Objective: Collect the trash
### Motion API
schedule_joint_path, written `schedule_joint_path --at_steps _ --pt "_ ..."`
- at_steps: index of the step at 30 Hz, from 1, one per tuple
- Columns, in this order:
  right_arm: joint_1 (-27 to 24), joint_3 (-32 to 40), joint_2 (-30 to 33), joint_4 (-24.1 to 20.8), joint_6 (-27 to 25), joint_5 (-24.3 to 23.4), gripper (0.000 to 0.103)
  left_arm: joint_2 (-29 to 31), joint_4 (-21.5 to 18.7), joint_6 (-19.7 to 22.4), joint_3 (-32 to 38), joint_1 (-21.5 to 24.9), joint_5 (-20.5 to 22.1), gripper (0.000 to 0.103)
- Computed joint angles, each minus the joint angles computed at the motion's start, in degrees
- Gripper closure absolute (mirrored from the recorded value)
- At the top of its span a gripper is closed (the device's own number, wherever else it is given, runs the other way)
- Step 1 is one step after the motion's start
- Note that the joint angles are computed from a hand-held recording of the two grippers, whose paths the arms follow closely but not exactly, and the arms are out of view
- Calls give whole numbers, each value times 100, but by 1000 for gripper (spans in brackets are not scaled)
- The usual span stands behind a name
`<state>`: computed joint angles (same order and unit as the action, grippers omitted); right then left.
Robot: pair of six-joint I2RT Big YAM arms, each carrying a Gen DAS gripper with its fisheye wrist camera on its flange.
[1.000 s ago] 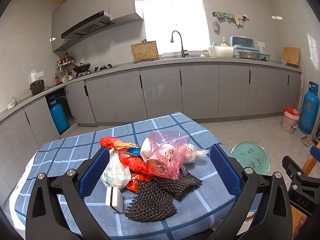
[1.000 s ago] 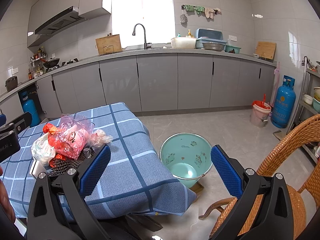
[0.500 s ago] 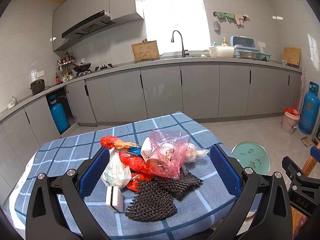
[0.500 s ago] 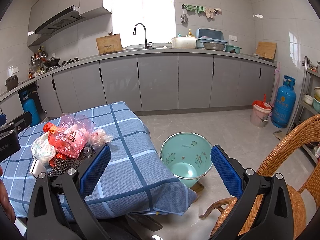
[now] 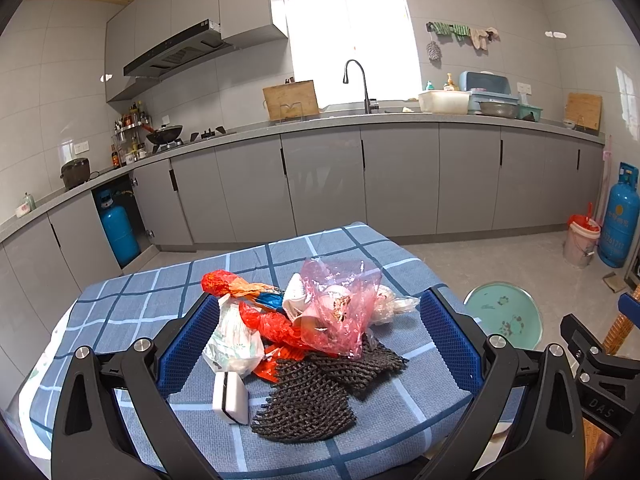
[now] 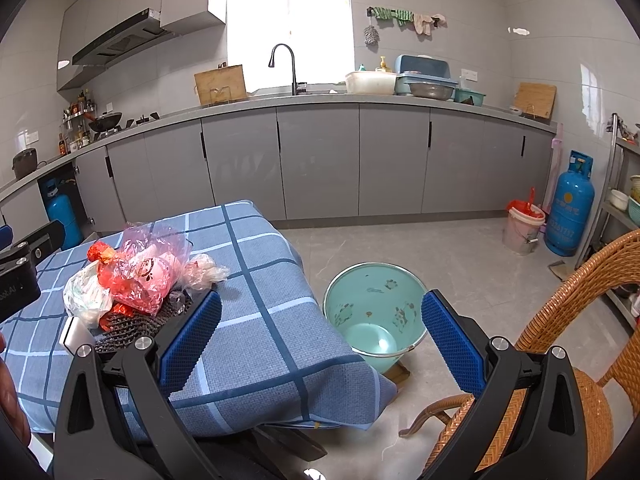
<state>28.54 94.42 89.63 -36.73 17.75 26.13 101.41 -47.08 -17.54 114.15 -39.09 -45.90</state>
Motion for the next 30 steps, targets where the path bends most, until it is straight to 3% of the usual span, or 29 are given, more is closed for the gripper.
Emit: schedule_joint_path --at_steps 5,9,14,19,26,27,29,30 --pt "-33 146 195 -36 -62 -34 5 -237 5 -128 -533 277 -336 4" --pt "-69 395 516 -127 -105 -109 5 -396 -473 -694 -941 669 -682 4" --pt "-58 918 1063 -267 -205 -240 5 -607 -1013 -1362 -1505 1092 -426 4" --pt "34 1542 1592 -358 -459 -377 5 -640 -903 -1254 -1764 1138 -29 4" --pt "185 2363 2196 -467 -749 -612 5 -329 -871 -1065 -1557 1124 504 6" --pt "194 2446 2256 -497 -765 -642 5 -249 -897 -1057 -1496 1119 547 12" --pt "203 2693 2425 -631 -793 -723 5 -188 -884 -1000 -1471 1166 905 44" --pt "215 2762 2472 -665 -795 -736 5 -174 -864 -983 -1472 1187 1057 68"
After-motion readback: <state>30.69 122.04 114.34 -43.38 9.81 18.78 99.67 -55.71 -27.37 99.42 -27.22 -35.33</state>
